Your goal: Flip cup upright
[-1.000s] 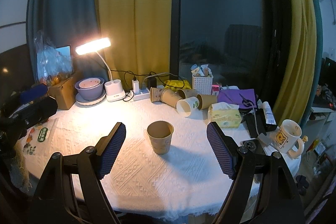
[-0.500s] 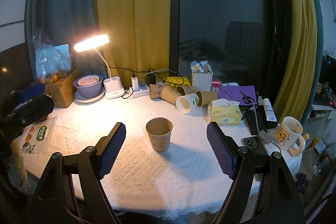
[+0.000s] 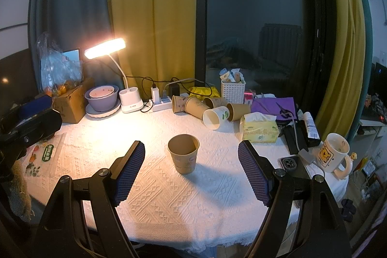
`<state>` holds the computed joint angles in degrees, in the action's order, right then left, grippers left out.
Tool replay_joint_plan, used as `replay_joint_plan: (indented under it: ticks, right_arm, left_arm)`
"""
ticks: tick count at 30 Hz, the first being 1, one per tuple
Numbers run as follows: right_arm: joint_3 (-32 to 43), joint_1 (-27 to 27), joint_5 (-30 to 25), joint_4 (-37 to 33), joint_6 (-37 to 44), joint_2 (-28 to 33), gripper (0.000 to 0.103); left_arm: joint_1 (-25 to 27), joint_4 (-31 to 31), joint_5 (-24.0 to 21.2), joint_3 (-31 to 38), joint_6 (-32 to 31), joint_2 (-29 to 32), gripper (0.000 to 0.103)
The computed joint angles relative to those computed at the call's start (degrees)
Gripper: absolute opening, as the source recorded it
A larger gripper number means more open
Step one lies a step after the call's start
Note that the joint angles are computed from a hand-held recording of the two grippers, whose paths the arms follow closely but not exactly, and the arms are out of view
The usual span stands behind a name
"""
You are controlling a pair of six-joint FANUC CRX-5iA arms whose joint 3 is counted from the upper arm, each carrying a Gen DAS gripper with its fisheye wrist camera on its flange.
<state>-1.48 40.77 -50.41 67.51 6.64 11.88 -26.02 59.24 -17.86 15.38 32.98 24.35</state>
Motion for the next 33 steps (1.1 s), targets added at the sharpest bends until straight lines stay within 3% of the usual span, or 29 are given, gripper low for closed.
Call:
replay_joint_plan:
  ticks: [33]
  right_arm:
    - [0.46, 0.07, -0.21, -0.37, 0.33, 0.23, 0.082]
  left_arm:
    - [-0.06, 0.57, 0.03, -0.21, -0.54, 0.01, 0.092]
